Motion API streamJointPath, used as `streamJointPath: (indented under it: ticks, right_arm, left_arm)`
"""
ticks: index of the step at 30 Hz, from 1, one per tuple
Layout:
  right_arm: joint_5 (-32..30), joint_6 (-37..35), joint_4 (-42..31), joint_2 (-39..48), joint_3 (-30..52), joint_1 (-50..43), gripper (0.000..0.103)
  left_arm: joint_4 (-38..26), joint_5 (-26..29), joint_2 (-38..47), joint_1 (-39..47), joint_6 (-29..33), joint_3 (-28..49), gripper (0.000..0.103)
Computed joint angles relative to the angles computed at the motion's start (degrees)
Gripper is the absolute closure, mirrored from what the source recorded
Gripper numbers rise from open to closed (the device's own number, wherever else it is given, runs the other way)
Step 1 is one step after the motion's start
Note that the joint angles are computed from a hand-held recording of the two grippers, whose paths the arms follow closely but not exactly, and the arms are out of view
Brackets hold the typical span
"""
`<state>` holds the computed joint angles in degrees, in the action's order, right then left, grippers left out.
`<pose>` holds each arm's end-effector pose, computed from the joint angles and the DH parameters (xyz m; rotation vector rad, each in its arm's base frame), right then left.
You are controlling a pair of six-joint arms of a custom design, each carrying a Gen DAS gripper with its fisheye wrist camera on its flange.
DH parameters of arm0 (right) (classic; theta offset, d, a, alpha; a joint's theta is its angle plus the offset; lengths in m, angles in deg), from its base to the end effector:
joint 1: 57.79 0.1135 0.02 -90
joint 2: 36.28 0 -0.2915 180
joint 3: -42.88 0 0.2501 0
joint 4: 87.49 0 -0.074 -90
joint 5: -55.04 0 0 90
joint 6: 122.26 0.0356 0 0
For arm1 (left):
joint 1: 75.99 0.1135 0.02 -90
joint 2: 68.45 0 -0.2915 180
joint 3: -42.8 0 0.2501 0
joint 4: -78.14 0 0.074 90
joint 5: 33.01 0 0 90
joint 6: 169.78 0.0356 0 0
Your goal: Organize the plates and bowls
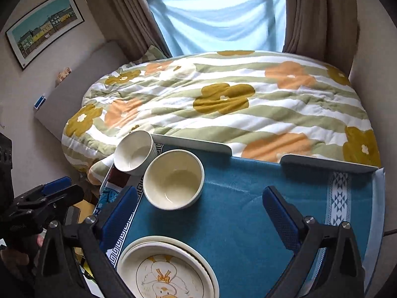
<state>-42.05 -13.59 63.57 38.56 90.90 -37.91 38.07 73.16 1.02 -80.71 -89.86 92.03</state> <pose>0.2134 0.0818 0.1916 -0.0767 2.5859 0.4143 0.2045 -0.0268 0.2060 -0.0240 2.6291 -0.4598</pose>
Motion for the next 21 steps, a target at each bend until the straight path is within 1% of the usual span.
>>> streamJointPath:
  ticks: [1, 2, 3, 4, 6, 10, 11, 12, 13, 14, 16, 17, 19, 20, 21]
  right_arm:
    - [-0.77, 0.44, 1.38, 3.16, 0.55, -0.33, 0.011]
    - [-1.62, 0.65, 3.03, 7.25, 1.29, -0.63, 0.021]
    - [-2.03, 0.64, 3.92, 10.28, 1.93, -0.85, 0.028]
    - [-2.22, 0.8, 4.49, 12.92, 2.56, -0.86, 0.029]
    - [-3.62, 1.0, 5.9, 18.12, 3.66, -1.41, 0.039]
    - [-6.26, 1.05, 7.69, 26.13, 5.89, -1.82, 0.05]
    - [-6.78, 0.93, 7.69, 27.23, 6.29, -1.74, 0.056]
    - [-7.45, 0.72, 7.78, 28.33, 6.66, -1.9, 0.063]
    - [-8.09, 0.66, 7.98, 29.35, 7.01, -1.99, 0.067]
    - [-8.59, 0.78, 8.17, 30.36, 7.55, -1.93, 0.069]
    - [-9.17, 0.72, 8.84, 31.52, 8.0, -1.72, 0.07]
    - [-9.36, 0.91, 9.1, 31.79, 8.15, -1.46, 0.073]
    - [-10.82, 0.66, 9.3, 32.91, 8.66, -1.69, 0.084]
    - [-11.16, 0.92, 9.44, 33.23, 8.85, -1.71, 0.086]
    - [-11.18, 0.96, 9.37, 33.22, 8.92, -1.71, 0.086]
  left_arm:
    - [2.27, 1.28, 3.93, 0.78, 0.67, 0.01, 0.025]
    - [4.94, 2.59, 8.4, 1.44, 1.16, 0.16, 0.026]
    - [7.01, 3.09, 11.33, 1.22, 1.1, 0.2, 0.029]
    - [8.95, 3.44, 14.46, 0.85, 0.94, 0.4, 0.032]
    - [11.82, 5.0, 21.15, -0.09, 0.91, 1.66, 0.05]
    - [17.13, 5.07, 30.67, -1.9, -0.55, 3.37, 0.059]
    - [17.85, 5.55, 33.07, -1.97, -1.21, 4.17, 0.068]
    - [18.05, 5.87, 34.65, -2.04, -1.43, 4.86, 0.075]
    - [18.22, 6.0, 35.84, -2.15, -1.5, 5.34, 0.077]
    - [18.71, 6.0, 37.02, -2.41, -1.53, 5.75, 0.077]
    - [19.26, 6.53, 38.41, -2.48, -1.66, 6.25, 0.078]
    - [19.19, 6.76, 38.71, -2.26, -1.67, 6.46, 0.079]
    - [19.08, 6.54, 39.43, -2.14, -1.79, 7.06, 0.083]
    - [18.88, 5.95, 39.63, -2.21, -1.77, 7.33, 0.087]
    - [18.84, 5.73, 39.6, -2.1, -1.59, 7.24, 0.087]
